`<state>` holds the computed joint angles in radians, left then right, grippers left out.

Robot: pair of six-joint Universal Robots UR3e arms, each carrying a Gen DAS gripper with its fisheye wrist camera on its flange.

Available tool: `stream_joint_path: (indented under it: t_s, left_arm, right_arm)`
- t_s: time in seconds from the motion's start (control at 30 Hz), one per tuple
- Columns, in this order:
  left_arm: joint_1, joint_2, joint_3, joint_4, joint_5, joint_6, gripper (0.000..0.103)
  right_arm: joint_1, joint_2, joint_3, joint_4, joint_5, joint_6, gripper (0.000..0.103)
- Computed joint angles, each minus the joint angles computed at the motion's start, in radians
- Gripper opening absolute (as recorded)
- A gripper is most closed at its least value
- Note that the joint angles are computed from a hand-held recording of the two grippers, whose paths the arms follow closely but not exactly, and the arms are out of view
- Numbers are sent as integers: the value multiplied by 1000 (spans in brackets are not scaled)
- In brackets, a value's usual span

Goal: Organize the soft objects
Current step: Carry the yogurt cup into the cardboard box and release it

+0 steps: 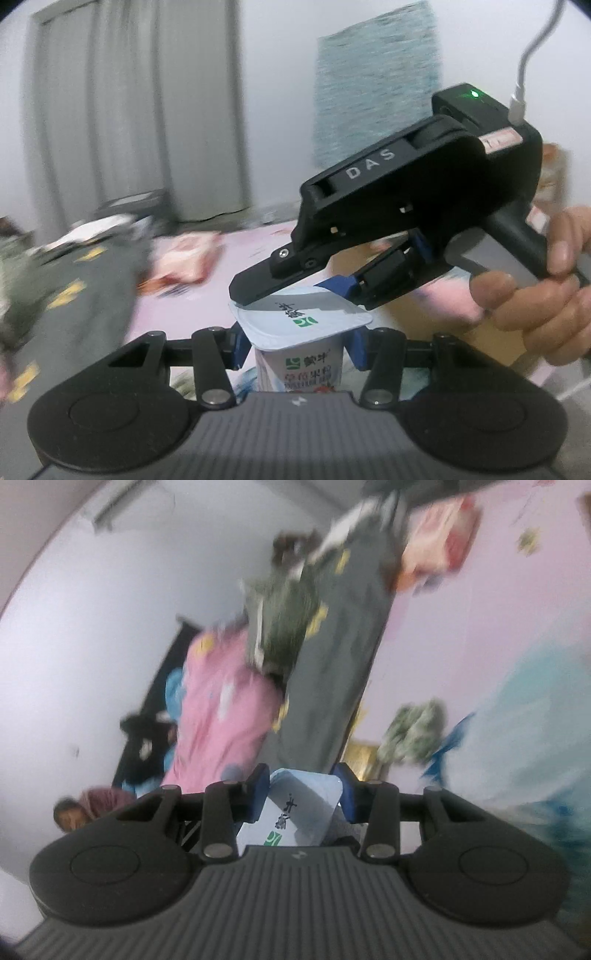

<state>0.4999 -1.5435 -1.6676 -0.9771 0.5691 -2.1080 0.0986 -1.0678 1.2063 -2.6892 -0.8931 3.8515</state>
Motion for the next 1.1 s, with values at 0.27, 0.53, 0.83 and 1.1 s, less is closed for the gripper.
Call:
stream_joint_path:
  t_s: [0.27, 0.53, 0.83, 1.1]
  left_arm:
    - [-340, -124, 254, -254, 45, 6, 52]
    - [-633, -379, 568, -477, 276, -65, 52]
    - [-677, -480, 648, -531, 390, -111, 53]
    - [-563, -401, 637, -558, 281, -78, 56]
  right_arm:
    - [-315, -633, 652, 24, 6, -54, 43]
    - [-768, -1139, 990, 590, 156, -353, 45]
    - [-792, -1004, 1068, 624, 34, -481, 48]
    - [-828, -993, 1133, 607, 92, -503, 48]
